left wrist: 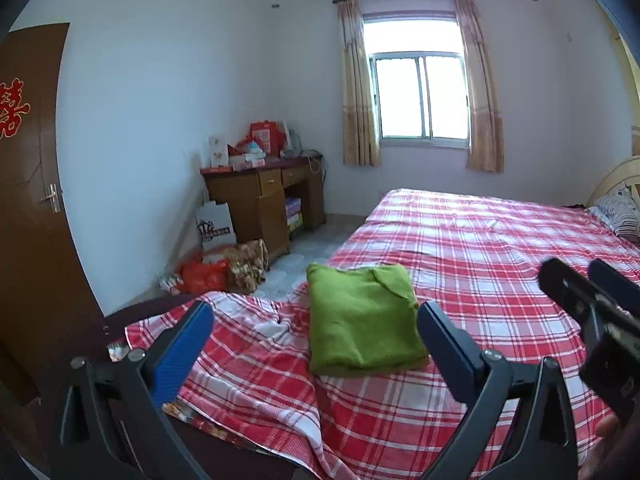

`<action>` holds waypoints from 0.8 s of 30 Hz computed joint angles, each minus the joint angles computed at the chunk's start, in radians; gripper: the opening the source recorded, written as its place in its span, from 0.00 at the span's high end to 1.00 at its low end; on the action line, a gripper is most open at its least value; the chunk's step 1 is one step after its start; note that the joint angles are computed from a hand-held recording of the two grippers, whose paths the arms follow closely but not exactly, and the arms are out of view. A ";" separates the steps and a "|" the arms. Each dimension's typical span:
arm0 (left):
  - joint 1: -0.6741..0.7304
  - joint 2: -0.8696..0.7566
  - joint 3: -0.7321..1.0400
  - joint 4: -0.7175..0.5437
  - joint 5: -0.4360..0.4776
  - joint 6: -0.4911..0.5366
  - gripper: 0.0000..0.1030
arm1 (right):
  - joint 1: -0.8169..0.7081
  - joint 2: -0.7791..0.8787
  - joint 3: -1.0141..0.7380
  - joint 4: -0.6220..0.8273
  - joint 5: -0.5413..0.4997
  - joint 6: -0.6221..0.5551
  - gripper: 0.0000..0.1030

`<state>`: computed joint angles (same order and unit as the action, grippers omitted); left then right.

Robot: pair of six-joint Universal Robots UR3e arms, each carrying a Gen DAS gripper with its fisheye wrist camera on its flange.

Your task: Fold small clothes

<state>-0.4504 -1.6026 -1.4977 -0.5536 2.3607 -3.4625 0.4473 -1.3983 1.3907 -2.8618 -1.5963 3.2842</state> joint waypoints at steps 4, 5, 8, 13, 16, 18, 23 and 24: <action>-0.003 -0.003 -0.001 0.018 0.030 0.011 0.00 | 0.007 0.055 -0.110 0.051 0.026 0.026 0.21; -0.001 -0.001 -0.001 0.016 0.032 0.011 0.00 | 0.014 0.071 -0.139 0.065 0.022 0.026 0.21; 0.012 0.001 -0.006 0.017 0.023 0.011 0.00 | 0.027 0.082 -0.141 0.054 0.025 0.025 0.21; 0.016 0.004 -0.009 0.011 0.018 0.003 0.00 | 0.030 0.071 -0.095 0.032 0.012 0.039 0.21; 0.018 0.001 -0.014 0.025 0.018 0.011 0.00 | 0.024 0.065 -0.082 0.031 0.010 0.046 0.21; 0.018 -0.002 -0.015 0.026 0.018 0.014 0.00 | 0.019 0.059 -0.071 0.025 0.013 0.057 0.21; 0.009 -0.009 -0.011 0.019 0.025 0.011 0.00 | 0.020 0.038 -0.040 0.007 0.005 0.056 0.21; 0.008 -0.010 -0.008 0.015 0.028 0.008 0.00 | 0.020 0.039 -0.041 0.007 0.006 0.054 0.21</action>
